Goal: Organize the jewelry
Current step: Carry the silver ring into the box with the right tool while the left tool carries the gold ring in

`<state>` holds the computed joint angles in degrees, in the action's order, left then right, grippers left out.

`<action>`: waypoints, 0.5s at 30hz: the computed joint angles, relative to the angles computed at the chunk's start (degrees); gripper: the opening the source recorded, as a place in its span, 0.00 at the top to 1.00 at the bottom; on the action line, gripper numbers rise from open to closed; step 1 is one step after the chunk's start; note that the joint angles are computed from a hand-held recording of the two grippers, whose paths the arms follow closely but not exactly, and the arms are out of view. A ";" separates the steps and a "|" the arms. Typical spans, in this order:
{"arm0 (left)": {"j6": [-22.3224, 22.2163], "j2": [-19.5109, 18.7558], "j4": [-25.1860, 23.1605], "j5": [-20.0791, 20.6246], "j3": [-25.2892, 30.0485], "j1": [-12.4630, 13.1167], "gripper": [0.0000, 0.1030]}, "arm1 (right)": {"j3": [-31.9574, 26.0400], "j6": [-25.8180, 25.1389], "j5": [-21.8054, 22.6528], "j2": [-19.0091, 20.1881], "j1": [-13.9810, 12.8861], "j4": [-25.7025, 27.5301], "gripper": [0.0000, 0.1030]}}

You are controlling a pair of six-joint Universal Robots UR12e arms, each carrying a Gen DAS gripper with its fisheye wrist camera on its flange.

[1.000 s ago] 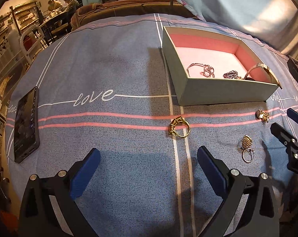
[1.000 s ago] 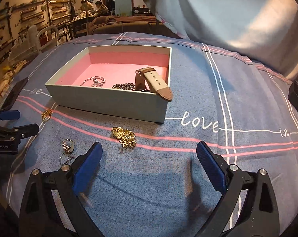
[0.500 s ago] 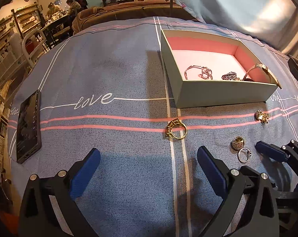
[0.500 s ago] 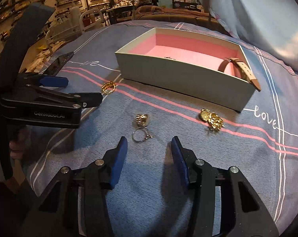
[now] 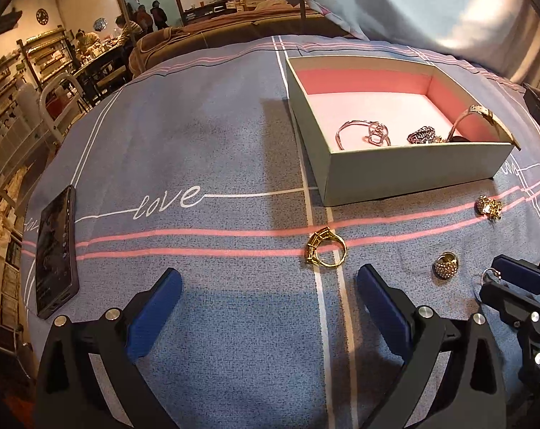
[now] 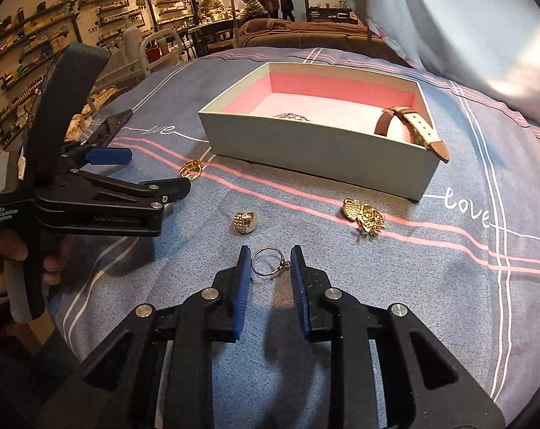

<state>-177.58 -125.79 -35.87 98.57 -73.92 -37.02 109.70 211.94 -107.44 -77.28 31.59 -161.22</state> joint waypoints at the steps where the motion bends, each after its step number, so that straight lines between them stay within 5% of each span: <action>1: 0.33 -0.27 0.00 0.14 0.36 -0.18 0.06 | 0.17 0.20 0.30 -0.18 -0.12 0.10 0.77; 4: 1.93 -1.04 -0.25 -1.78 1.44 -0.40 0.06 | 0.43 0.59 0.62 -0.47 -0.22 0.41 0.77; 6: 2.47 -1.24 0.21 -3.84 1.54 -0.30 0.19 | 0.27 0.68 0.74 -0.45 -0.25 0.58 0.77; 8: 0.96 -0.99 0.23 -8.88 1.27 0.43 0.59 | 0.17 0.61 0.85 -0.44 -0.22 0.47 0.77; 10: 0.40 -0.81 0.76 -9.53 1.06 0.46 0.77 | 0.16 0.27 0.81 -0.41 -0.25 0.10 0.77; 15: -0.09 0.01 1.06 -11.34 -0.05 0.73 0.77 | 0.06 -0.14 0.79 -0.28 -0.30 -0.08 0.77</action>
